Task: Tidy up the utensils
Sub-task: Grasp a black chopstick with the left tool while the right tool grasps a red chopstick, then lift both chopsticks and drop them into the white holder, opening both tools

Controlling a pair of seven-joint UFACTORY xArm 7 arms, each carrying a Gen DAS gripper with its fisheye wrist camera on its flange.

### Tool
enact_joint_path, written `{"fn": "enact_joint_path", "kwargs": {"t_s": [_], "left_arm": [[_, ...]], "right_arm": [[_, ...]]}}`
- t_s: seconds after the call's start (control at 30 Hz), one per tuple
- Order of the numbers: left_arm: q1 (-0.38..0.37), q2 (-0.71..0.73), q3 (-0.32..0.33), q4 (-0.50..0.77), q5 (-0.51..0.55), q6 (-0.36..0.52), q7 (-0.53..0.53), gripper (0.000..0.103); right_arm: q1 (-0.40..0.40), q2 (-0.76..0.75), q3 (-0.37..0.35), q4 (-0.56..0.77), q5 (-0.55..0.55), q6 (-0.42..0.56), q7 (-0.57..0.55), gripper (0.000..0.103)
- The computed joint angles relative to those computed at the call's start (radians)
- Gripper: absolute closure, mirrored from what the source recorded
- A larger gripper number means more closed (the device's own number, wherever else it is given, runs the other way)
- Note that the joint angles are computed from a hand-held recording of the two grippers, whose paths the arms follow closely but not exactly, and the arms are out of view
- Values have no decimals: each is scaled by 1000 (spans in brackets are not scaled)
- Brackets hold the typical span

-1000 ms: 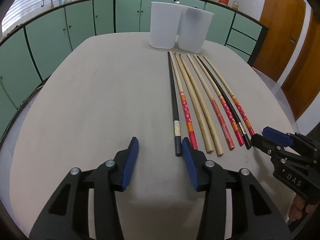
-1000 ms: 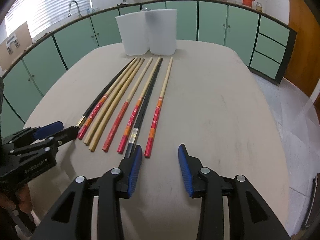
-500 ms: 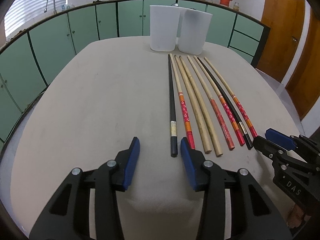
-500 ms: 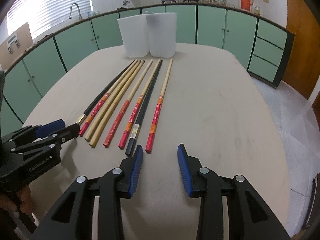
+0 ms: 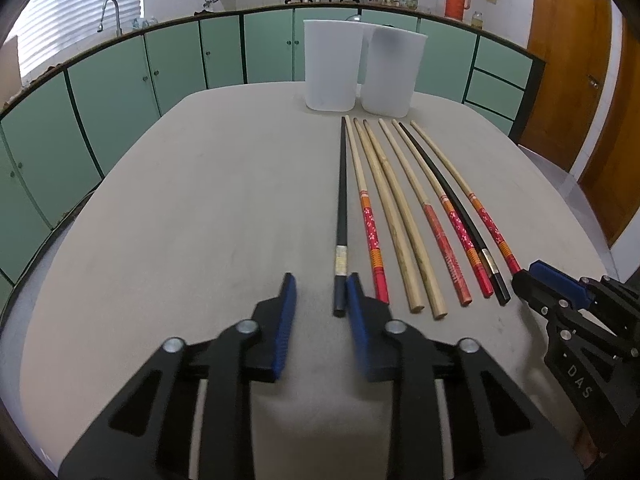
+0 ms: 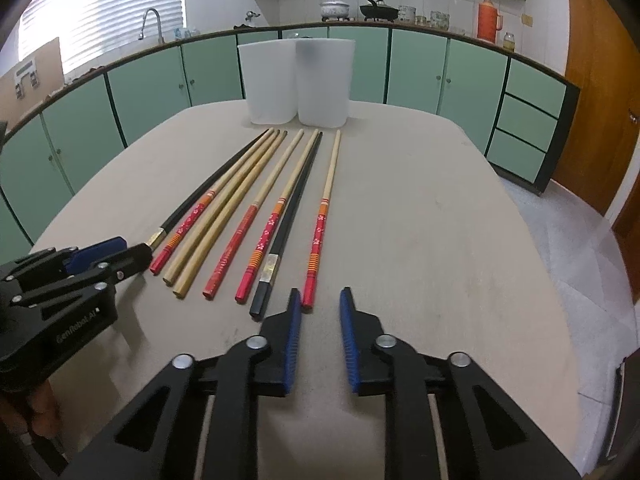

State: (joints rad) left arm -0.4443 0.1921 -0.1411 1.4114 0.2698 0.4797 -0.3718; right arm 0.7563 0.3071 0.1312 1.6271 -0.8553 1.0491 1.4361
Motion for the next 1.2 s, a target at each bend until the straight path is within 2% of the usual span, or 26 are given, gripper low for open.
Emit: {"fn": "enact_joint_path", "kwargs": {"t_s": [0.03,0.1,0.3,0.7,0.9,1.03,1.2], "left_arm": [[0,-2,1,-3,1,-4,-7,92],[2,-3,1,-5,-5,-8,-8,96],[9,-12,-2,-12,-18,-15,-2,97],[23,-70,-5,44,14,-9,30,97],[37,-61,-11,154,-5,-26,79,97],[34,-13,-9,278,-38,-14,115,97],[9,86,5,464,-44,4,161,97]], "right_arm": [[-1,-2,0,-4,0,-3,1,92],[-3,-5,1,-9,0,-11,3,96],[-12,-30,2,-41,-9,-44,26,97],[-28,-112,33,-26,-136,15,4,97],[-65,-136,38,47,-166,-2,-81,97],[-97,-134,32,107,-137,-45,-150,97],[-123,-71,8,260,-49,-64,-314,98]]}}
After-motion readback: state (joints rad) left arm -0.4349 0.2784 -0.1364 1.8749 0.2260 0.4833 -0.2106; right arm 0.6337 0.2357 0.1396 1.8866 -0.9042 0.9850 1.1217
